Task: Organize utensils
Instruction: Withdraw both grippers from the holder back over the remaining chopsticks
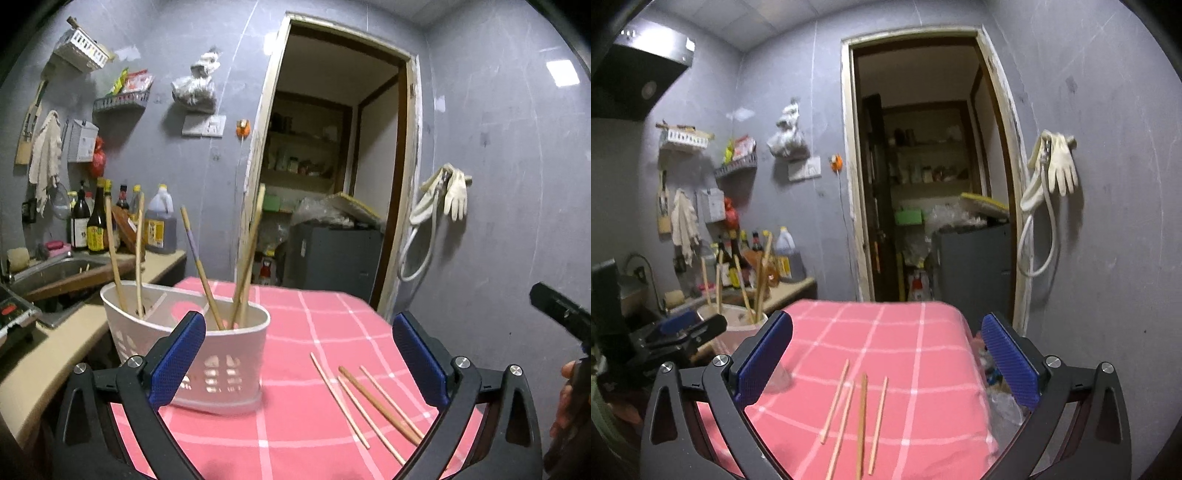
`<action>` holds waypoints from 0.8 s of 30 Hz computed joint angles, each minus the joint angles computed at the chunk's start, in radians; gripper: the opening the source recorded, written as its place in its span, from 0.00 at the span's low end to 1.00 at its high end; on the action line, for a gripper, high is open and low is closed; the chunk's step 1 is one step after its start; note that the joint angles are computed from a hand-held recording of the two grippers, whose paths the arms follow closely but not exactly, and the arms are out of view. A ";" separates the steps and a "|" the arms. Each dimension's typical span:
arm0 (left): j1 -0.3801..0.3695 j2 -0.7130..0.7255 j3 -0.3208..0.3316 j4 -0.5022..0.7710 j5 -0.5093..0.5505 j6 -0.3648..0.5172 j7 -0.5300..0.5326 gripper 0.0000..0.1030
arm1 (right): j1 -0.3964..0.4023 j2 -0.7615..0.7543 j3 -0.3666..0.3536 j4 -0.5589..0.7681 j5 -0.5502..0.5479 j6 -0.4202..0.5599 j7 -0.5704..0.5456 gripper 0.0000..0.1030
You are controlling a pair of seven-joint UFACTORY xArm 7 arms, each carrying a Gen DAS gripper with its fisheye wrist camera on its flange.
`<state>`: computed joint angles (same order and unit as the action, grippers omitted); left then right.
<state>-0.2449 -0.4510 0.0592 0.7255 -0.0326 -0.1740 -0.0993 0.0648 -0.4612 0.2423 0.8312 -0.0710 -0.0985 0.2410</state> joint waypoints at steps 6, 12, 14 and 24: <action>0.088 0.074 -0.093 0.031 0.006 0.056 -0.017 0.96 | 0.003 0.084 -0.015 0.011 -0.019 0.020 -0.023 1.00; 0.114 0.145 -0.123 0.055 0.008 0.088 -0.037 0.96 | 0.063 0.149 -0.074 0.031 -0.006 0.026 -0.051 1.00; 0.105 0.161 -0.115 0.064 0.008 0.106 -0.035 0.96 | 0.108 0.166 -0.113 0.038 0.007 0.036 -0.076 1.00; -0.036 0.229 -0.007 0.141 -0.113 0.228 0.114 0.94 | 0.266 0.263 -0.240 0.136 0.167 0.185 -0.268 0.80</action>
<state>-0.2814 -0.2225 0.0519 0.8663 -0.1459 0.0540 0.0143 0.3312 -0.1985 0.0019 0.9675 0.0960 0.0866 -0.0272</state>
